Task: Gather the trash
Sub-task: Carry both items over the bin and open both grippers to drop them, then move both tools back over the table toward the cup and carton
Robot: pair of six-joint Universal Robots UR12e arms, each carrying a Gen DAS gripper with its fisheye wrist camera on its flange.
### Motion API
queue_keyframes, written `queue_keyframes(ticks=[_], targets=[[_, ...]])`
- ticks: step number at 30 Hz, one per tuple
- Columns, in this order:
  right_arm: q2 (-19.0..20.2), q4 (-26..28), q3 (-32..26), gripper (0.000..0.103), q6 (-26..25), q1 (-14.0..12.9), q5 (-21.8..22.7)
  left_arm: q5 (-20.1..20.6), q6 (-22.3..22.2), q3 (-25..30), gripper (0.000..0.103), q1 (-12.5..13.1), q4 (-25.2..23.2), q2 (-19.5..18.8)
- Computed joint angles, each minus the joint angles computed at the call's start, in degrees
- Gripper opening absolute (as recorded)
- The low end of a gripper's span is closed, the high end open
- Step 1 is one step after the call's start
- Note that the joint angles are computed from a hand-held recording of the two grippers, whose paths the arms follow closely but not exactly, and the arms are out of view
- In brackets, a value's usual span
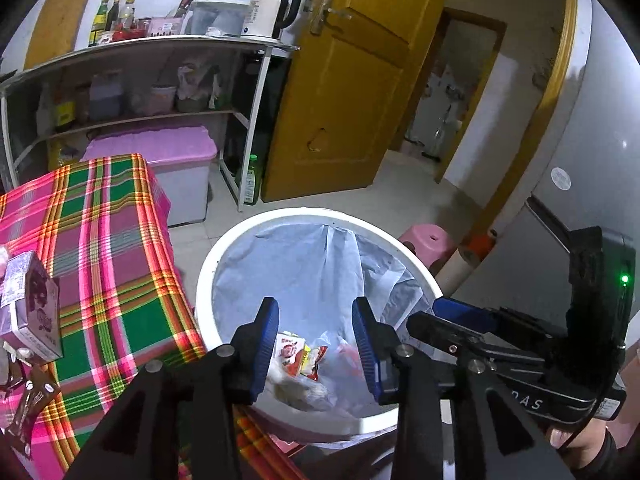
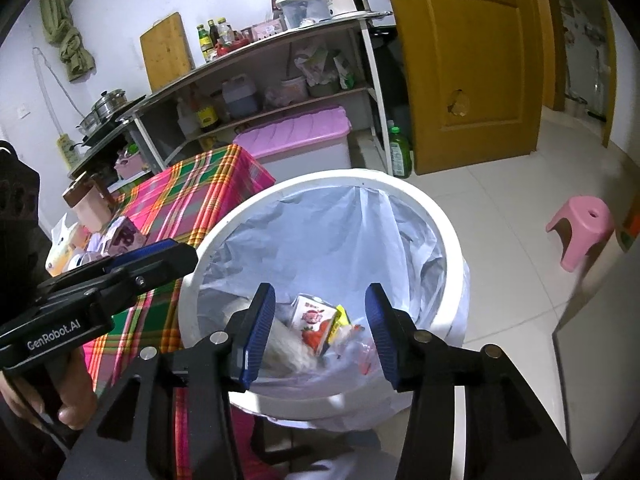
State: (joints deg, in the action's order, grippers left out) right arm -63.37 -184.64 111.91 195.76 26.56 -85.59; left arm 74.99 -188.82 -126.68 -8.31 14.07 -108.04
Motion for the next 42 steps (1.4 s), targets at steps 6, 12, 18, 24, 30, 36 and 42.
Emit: queue_keyframes(ticks=[6, 12, 18, 24, 30, 36, 42], targets=[[-0.52, -0.67, 0.27, 0.048, -0.29, 0.66, -0.2, 0.75, -0.91, -2.05, 0.038, 0.49, 1.22, 1.7], [-1.11, -2.04, 0.59, 0.048, -1.35, 2.03, 0.67, 3.14, -1.89, -5.36, 0.038, 1.0, 2.73, 4.35], [-1.32, -2.99, 0.58, 0.048, -3.06, 3.75, 1.5, 6.43, -2.75, -9.0, 0.038, 1.65, 3.89, 7.19], [-1.12, -1.84, 0.17, 0.048, -5.03, 5.64, 2.94, 9.13, -4.14, -12.24, 0.038, 2.43, 4.36, 9.74], [-0.74, -2.31, -0.03, 0.048, -6.66, 6.79, 5.92, 11.91, -5.1, -15.14, 0.038, 2.92, 5.15, 11.87], [-0.37, -2.01, -0.61, 0.048, -7.48, 7.81, 7.12, 13.93, -6.43, -17.53, 0.041, 3.99, 5.75, 13.81], [-0.06, -1.96, -1.0, 0.048, -8.02, 8.52, 8.19, 15.35, -7.76, -19.35, 0.042, 5.04, 6.49, 14.92]])
